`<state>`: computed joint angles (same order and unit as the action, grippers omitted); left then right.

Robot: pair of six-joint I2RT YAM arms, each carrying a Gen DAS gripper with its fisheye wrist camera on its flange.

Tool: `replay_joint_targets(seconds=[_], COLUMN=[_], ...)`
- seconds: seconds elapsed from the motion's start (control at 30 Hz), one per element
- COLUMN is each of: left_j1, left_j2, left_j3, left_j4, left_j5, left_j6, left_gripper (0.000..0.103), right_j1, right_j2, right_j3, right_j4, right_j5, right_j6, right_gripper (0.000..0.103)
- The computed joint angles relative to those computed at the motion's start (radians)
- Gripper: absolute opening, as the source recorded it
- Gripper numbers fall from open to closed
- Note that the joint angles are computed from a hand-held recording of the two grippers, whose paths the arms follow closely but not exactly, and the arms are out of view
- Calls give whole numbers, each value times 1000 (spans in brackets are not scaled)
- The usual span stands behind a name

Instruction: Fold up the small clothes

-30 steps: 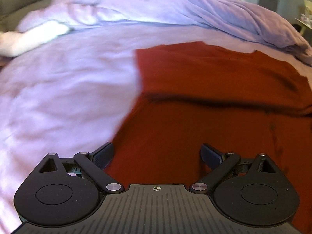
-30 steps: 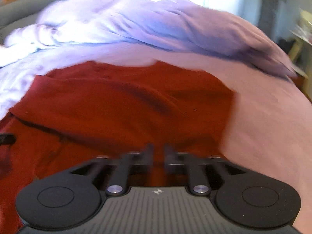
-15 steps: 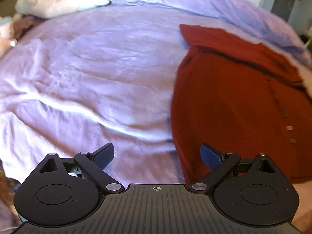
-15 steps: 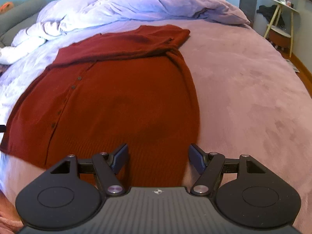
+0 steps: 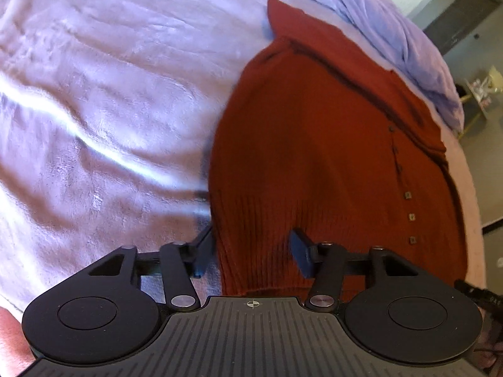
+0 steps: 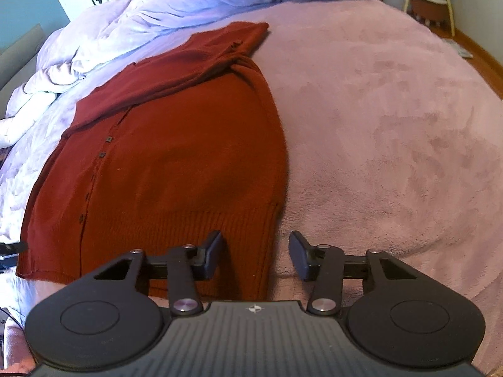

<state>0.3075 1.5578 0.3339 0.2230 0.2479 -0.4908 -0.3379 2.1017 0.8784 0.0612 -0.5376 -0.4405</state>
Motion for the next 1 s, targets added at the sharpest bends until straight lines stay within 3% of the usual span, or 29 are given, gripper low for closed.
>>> replay_joint_targets(seconds=[0.07,0.13,0.2,0.3,0.33,0.43,0.53,0.6,0.63,0.73,0.87,1.0], left_j1=[37,61,64,51,47,42,33,23,21,36,65,80], left_j2=[-7,-1,10,11,17,57,74,78,79,47,-84,-84], left_j3=[-4,2,18,38,48,72,87,104,117,149,177,285], left_j4=[-3,-13,-30,-50,-56,-52,-60,-83,-109,-189,-231,-184], left_j5=[54,89,94,101,100,110,110,96,87,102,174,160], left_j6=[22,43,61,77,83,76,76,98,122,161,161,136], left_gripper=[31,24,24,21,23,40,42,38,30,12,9,9], right_j1=[-6,-18,-36,-46,-46,-50,-55,-44,-37,-25,-23,-2], right_j2=[0,9,28,57,61,78,116,122,119,116,157,164], right_j3=[16,45,89,134,141,180,246,251,245,243,342,440], right_j4=[-29,-82,-160,-227,-240,-304,-421,-434,-424,-419,-537,-559], right_j5=[-8,-27,-63,-82,-85,-99,-150,-141,-134,-123,-184,-302], right_j6=[-9,-22,-25,-29,-31,-32,-54,-59,-64,-86,-109,-16], right_gripper=[39,32,25,24,24,27,32,32,31,8,5,4])
